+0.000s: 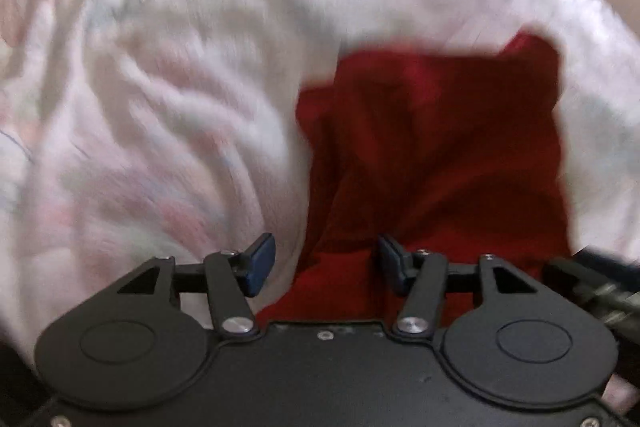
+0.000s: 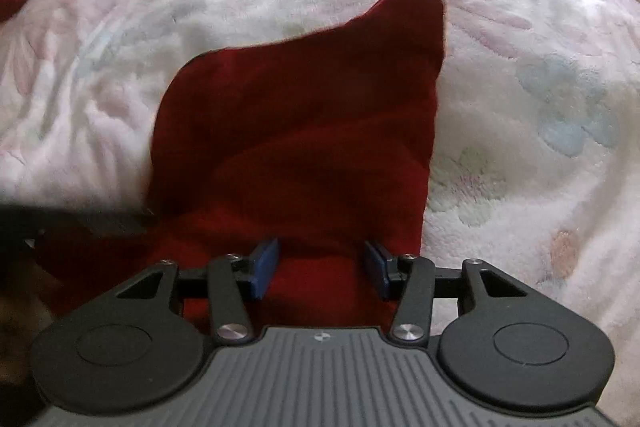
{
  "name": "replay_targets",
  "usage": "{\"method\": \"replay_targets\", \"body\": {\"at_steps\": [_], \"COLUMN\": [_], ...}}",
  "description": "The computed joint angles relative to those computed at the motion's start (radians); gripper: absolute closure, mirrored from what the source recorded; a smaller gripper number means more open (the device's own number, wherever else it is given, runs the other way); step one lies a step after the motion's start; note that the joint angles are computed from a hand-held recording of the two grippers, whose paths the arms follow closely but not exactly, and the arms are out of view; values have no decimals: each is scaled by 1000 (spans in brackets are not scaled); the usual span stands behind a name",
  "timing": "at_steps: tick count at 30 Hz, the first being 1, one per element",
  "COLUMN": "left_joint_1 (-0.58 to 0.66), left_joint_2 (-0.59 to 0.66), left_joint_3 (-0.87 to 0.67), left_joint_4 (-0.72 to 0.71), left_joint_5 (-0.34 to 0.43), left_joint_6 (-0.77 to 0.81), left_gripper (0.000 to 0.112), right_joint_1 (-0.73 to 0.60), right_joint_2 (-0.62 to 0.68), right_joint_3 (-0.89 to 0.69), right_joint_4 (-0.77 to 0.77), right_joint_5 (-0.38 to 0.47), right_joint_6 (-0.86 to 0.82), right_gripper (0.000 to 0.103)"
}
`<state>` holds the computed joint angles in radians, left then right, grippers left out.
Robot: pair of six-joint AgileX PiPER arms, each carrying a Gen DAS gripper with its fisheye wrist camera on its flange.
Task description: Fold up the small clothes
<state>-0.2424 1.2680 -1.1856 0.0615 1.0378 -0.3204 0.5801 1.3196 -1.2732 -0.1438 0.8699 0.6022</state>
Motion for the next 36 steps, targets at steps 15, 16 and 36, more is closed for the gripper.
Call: {"method": "replay_targets", "body": {"at_steps": [15,16,36], "left_joint_1": [-148,-143,-35], "left_joint_2": [-186,-179,194], "left_joint_3": [38,39,-31], "left_joint_4": [21,8,22], "left_joint_5": [143,125,-48], "left_joint_6": [-14,-5,39], "left_gripper": [51,50,41], "right_joint_1": [-39,-36,-114], "right_joint_2": [-180,-183,66], "right_joint_3": [78,74,-81], "right_joint_4": [127,133,202], "right_joint_5": [87,67,-45], "right_joint_6": [-75,-71,-143], "right_gripper": [73,73,77]}}
